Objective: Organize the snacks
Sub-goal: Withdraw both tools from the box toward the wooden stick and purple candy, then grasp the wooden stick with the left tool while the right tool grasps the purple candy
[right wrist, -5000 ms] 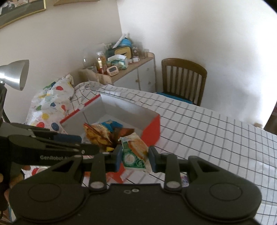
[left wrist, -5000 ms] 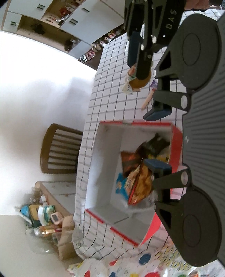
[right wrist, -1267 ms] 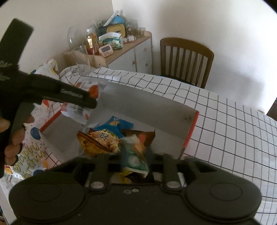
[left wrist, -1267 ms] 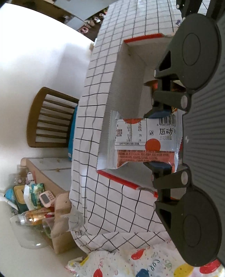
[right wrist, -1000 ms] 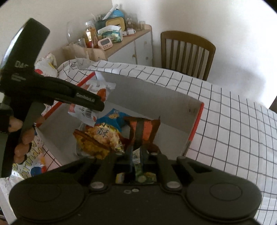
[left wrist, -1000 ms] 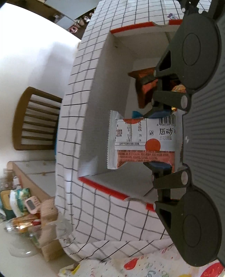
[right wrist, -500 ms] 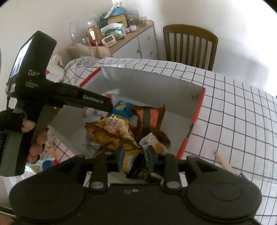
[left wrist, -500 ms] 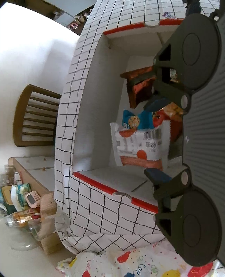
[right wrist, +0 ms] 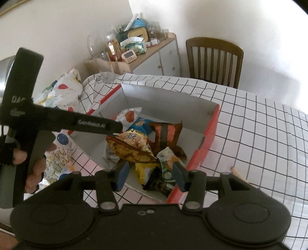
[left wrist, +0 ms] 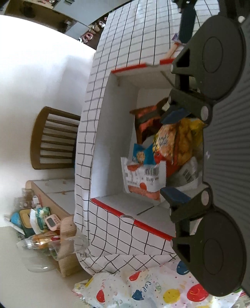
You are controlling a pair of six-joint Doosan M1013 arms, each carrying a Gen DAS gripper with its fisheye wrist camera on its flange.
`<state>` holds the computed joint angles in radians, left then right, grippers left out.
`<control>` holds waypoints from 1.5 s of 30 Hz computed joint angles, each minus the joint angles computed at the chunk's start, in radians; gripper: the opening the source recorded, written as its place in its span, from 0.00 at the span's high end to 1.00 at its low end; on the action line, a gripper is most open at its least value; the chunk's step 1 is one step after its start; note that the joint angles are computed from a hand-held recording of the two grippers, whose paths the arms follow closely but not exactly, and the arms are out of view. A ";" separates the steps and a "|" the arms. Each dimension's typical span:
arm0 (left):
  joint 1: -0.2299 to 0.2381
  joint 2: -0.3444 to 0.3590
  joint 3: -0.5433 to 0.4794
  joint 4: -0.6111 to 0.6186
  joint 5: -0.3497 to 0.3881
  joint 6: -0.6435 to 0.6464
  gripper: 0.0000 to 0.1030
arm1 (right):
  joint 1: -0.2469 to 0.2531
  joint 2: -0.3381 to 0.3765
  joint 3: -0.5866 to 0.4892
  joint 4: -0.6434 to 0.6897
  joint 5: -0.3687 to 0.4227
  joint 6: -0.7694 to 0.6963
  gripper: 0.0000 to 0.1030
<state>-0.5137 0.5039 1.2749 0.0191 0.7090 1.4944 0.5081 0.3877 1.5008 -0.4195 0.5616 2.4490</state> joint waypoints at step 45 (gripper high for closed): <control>-0.213 -0.010 0.054 -0.036 -0.053 -0.205 0.00 | -0.121 -0.268 0.392 -0.109 -0.108 -0.001 0.06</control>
